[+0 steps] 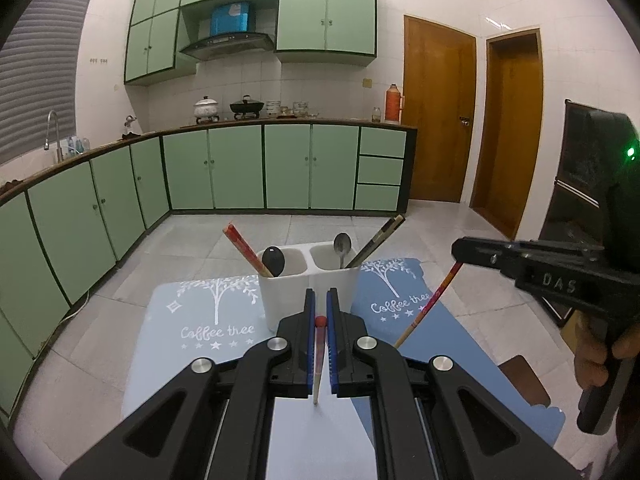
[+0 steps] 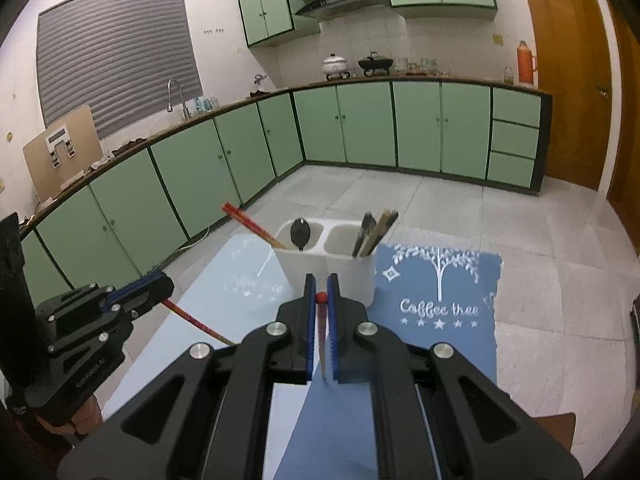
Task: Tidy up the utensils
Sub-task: 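Lift both held chopsticks and carry them over the white holder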
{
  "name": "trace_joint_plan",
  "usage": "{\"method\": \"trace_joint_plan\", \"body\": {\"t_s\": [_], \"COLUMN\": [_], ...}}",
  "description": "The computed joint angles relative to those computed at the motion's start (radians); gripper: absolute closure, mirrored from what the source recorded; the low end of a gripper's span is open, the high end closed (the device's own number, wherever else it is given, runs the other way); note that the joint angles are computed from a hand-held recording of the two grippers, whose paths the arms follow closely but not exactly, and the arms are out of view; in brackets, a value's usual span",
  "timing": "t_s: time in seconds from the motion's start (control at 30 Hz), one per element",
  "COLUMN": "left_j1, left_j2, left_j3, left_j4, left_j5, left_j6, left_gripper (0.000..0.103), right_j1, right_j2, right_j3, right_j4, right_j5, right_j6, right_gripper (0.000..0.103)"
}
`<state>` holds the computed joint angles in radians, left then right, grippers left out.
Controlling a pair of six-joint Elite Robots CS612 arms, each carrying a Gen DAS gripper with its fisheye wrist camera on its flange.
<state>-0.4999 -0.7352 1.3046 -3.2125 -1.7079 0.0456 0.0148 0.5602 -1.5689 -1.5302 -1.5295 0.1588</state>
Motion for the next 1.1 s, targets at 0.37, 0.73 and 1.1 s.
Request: {"method": "trace_joint_plan", "body": {"t_s": [0.37, 0.73, 1.1], "left_j1": [0.008, 0.002, -0.009], "left_j2": [0.009, 0.038, 0.156], "left_j3": [-0.052, -0.17, -0.425], "left_j4": [-0.05, -0.128, -0.098], "left_j5": [-0.009, 0.001, 0.031], "left_j6": [-0.011, 0.009, 0.013], "left_gripper": [0.098, 0.098, 0.098], "right_j1": [-0.018, -0.023, -0.044], "right_j2": [-0.045, -0.115, -0.181], "right_j3": [0.031, 0.117, 0.268], "right_j4": [-0.067, -0.207, -0.319], "right_j5": [0.042, 0.042, 0.018], "right_j6": [-0.029, -0.088, -0.098], "right_gripper": [0.098, 0.098, 0.098]}}
